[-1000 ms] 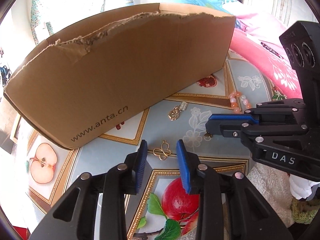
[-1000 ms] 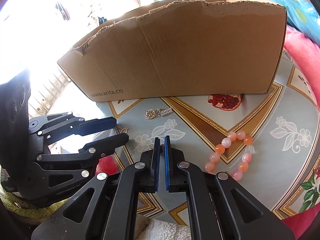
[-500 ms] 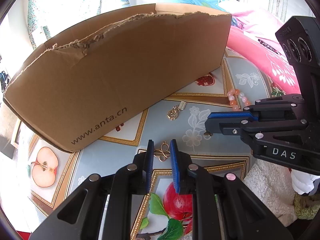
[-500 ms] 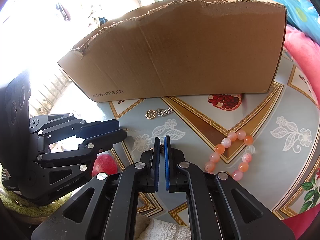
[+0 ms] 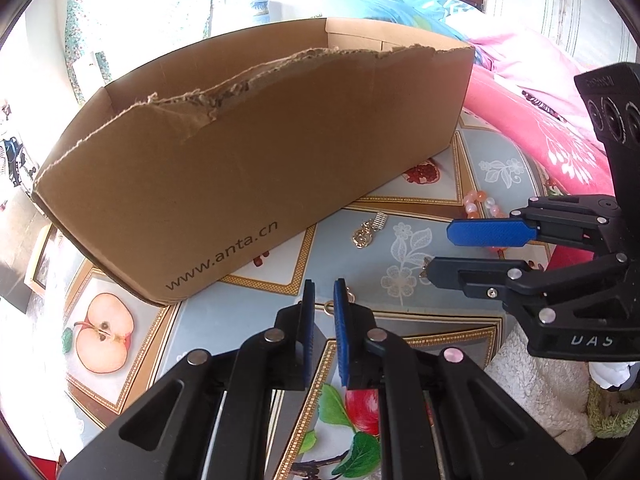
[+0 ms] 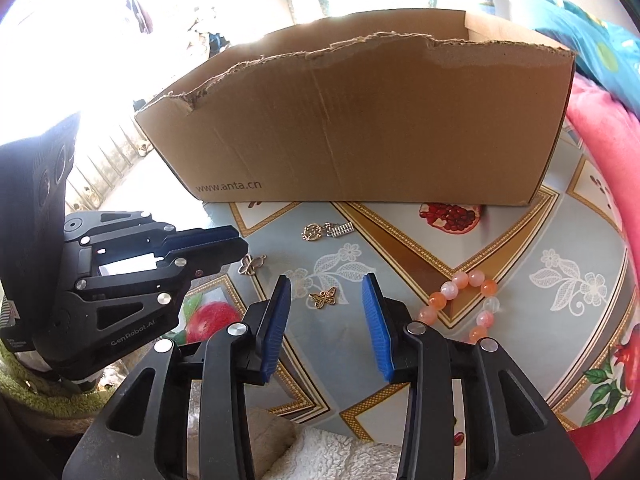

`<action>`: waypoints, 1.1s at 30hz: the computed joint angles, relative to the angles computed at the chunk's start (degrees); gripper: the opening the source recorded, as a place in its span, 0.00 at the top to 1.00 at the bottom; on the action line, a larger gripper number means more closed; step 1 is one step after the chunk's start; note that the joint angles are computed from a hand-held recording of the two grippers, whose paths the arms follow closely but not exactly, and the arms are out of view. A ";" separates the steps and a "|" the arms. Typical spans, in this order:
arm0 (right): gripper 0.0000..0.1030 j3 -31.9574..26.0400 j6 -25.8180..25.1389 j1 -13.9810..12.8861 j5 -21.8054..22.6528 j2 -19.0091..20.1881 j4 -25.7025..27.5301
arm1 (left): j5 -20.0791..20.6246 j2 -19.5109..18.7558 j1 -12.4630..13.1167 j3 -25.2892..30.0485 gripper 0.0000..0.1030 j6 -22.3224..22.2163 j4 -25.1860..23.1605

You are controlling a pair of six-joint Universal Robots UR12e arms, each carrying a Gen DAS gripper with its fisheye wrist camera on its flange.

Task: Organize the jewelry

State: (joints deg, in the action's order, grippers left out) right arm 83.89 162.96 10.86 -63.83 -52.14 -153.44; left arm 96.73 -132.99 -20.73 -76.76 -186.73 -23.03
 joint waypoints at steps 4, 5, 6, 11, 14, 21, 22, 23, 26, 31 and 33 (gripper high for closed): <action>0.64 0.25 -1.27 0.83 -3.24 0.05 -1.43 | -0.08 0.25 0.23 -0.55 0.91 -0.81 0.47; 0.64 0.18 -0.91 0.94 -3.51 0.13 -1.60 | -0.09 0.33 0.28 -0.70 0.91 -0.91 0.69; 0.66 0.11 -0.46 1.00 -3.64 0.21 -1.79 | -0.17 0.42 0.33 -0.93 0.91 -1.02 1.03; 0.78 0.02 -1.04 1.97 -6.23 0.38 -1.85 | -0.70 0.54 0.57 -1.35 0.91 -1.36 1.73; 0.83 0.31 -1.22 2.83 -9.76 0.45 -3.61 | -1.01 0.53 0.65 -1.43 0.91 -1.56 1.86; 0.89 -0.18 -0.07 3.88 -13.70 0.64 -3.41 | -1.34 0.62 0.73 -1.66 0.91 -1.78 2.09; 0.89 -0.32 0.09 3.93 -13.80 0.73 -3.35 | -1.41 0.63 0.74 -1.69 0.91 -1.78 2.11; 0.89 -0.41 0.26 3.89 -13.69 0.78 -3.32 | -1.41 0.63 0.74 -1.69 0.91 -1.78 2.11; 0.90 -0.46 0.36 3.73 -12.94 0.84 -3.23 | -1.43 0.67 0.74 -1.74 0.91 -1.84 2.20; 1.00 -0.68 0.01 3.28 -12.25 0.55 -2.42 | -1.80 0.82 0.73 -1.94 0.91 -1.69 2.70; 1.00 -0.79 -0.10 3.01 -11.97 0.35 -2.04 | -2.92 0.97 0.83 -2.17 0.91 -1.59 3.19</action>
State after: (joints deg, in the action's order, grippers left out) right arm 83.10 162.85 13.88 -75.80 -51.78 -155.48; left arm 93.81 -132.03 -19.90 -78.93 -188.32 -19.84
